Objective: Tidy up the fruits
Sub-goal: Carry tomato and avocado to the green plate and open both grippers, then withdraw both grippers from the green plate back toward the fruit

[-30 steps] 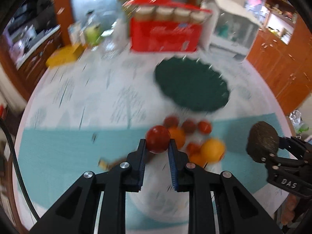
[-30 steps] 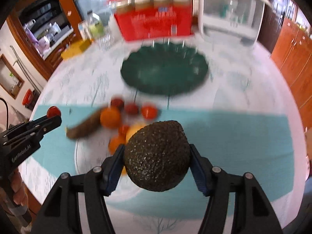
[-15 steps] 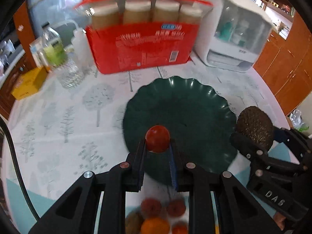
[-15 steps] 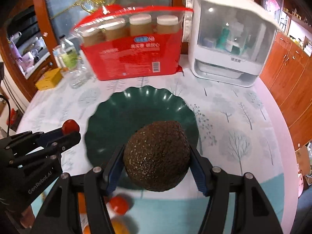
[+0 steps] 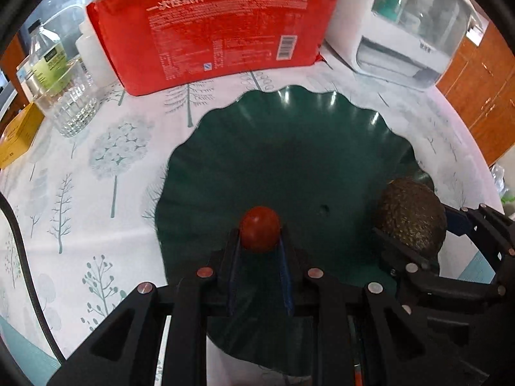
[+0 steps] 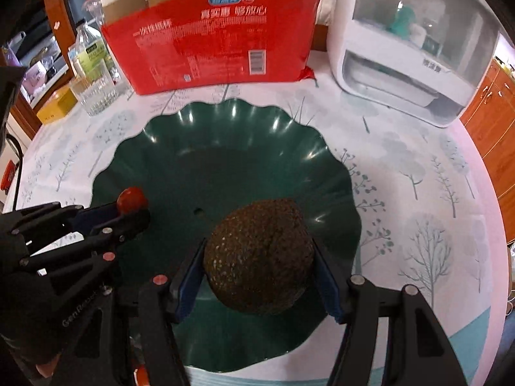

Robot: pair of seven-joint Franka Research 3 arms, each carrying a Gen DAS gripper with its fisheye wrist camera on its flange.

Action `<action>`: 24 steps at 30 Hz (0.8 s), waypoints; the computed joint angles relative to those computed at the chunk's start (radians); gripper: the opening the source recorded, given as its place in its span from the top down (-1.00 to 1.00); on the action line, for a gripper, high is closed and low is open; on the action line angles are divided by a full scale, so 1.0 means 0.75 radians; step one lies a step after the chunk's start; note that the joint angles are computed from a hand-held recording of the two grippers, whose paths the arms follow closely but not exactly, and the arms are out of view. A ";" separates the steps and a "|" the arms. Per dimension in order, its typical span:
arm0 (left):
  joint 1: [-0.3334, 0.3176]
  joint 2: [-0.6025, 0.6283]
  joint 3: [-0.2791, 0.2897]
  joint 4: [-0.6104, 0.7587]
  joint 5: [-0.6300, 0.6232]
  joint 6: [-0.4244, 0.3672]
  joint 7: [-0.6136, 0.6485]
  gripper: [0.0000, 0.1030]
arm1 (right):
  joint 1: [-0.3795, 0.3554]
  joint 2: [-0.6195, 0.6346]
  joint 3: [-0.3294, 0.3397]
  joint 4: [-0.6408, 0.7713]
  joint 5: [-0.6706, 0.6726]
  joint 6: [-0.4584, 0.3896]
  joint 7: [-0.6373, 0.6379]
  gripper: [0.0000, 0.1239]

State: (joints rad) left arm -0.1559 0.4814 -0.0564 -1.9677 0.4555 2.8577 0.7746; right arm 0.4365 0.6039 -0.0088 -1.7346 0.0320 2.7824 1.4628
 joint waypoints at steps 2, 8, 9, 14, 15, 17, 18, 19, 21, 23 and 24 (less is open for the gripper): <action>0.008 0.011 -0.011 0.011 -0.011 -0.017 0.014 0.59 | 0.009 0.000 -0.009 -0.004 -0.011 0.013 0.000 -0.04; -0.021 -0.012 0.033 -0.009 0.015 -0.018 -0.047 -0.07 | 0.007 -0.020 -0.012 -0.030 -0.023 0.054 -0.005 -0.04; -0.016 -0.019 0.032 -0.017 0.017 -0.009 -0.054 -0.22 | -0.002 -0.024 -0.005 -0.031 -0.013 0.052 -0.012 -0.04; -0.029 -0.069 0.056 -0.050 0.070 -0.017 -0.113 -0.64 | -0.035 -0.068 0.024 -0.069 0.029 0.062 -0.056 -0.04; -0.022 -0.079 0.051 -0.058 0.076 -0.013 -0.114 -0.65 | -0.031 -0.079 0.019 -0.082 0.026 0.071 -0.058 -0.05; -0.015 -0.104 0.045 -0.080 0.091 -0.006 -0.122 -0.65 | -0.023 -0.110 0.014 -0.114 0.022 0.092 -0.062 -0.05; -0.012 -0.117 0.043 -0.089 0.097 -0.007 -0.125 -0.66 | -0.023 -0.122 0.015 -0.126 0.023 0.100 -0.064 -0.05; -0.014 -0.134 0.046 -0.101 0.110 -0.012 -0.134 -0.66 | -0.026 -0.140 0.021 -0.144 0.029 0.109 -0.069 -0.05; -0.017 -0.159 0.046 -0.115 0.132 -0.020 -0.156 -0.66 | -0.029 -0.165 0.027 -0.166 0.040 0.117 -0.073 -0.05; -0.010 -0.187 0.037 -0.136 0.144 -0.022 -0.168 -0.66 | -0.032 -0.195 0.032 -0.192 0.050 0.125 -0.073 -0.05; -0.011 -0.207 0.034 -0.150 0.152 -0.025 -0.179 -0.66 | -0.039 -0.215 0.043 -0.207 0.062 0.125 -0.079 -0.05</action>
State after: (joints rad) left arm -0.1641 0.3264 -0.0311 -2.0801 0.5698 2.8393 0.6401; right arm 0.4070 0.4427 0.0234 -1.8900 0.0784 2.8763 1.4037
